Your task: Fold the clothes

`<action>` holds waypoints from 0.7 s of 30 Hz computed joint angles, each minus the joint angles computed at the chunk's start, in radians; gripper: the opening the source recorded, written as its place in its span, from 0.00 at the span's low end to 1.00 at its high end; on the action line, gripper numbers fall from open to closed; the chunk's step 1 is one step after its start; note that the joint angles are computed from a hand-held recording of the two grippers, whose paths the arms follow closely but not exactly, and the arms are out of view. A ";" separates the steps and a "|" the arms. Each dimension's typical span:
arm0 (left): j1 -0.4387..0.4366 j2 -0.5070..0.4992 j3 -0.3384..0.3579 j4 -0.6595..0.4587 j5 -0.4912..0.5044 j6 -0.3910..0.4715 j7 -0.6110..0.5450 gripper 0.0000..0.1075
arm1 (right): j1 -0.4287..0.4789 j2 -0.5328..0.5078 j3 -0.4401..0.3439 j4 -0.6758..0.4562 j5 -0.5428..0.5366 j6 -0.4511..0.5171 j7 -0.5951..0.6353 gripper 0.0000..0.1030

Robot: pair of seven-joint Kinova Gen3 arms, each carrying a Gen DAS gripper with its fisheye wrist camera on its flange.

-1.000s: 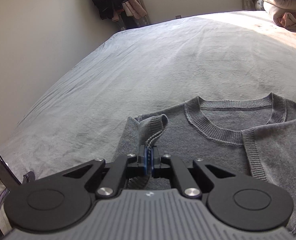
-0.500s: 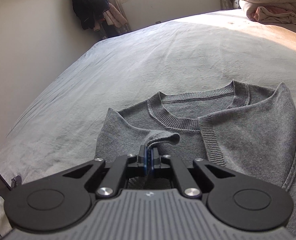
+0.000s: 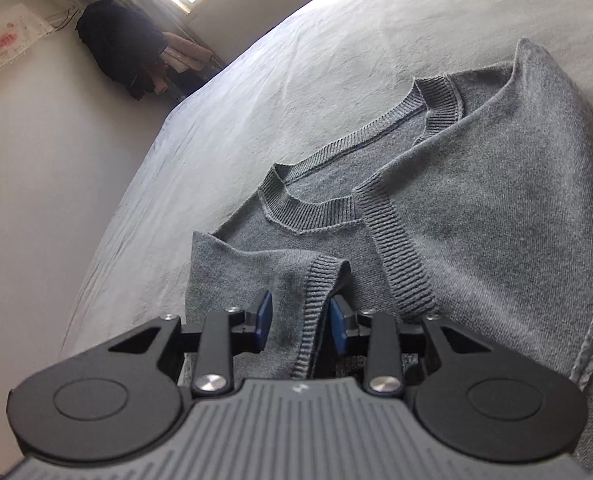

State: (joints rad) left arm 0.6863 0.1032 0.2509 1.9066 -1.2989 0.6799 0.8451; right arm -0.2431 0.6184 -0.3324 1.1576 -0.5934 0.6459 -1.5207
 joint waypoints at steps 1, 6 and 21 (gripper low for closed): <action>-0.023 -0.008 0.008 0.013 0.002 -0.025 0.002 0.10 | 0.001 0.000 -0.001 0.006 -0.008 -0.016 -0.005 0.34; -0.055 -0.010 -0.016 0.026 0.087 -0.096 -0.064 0.10 | -0.031 -0.022 0.023 0.031 0.032 -0.103 -0.016 0.05; -0.067 0.001 -0.039 0.017 0.152 -0.234 -0.244 0.10 | -0.199 0.027 0.190 -0.133 0.376 -0.065 -0.145 0.05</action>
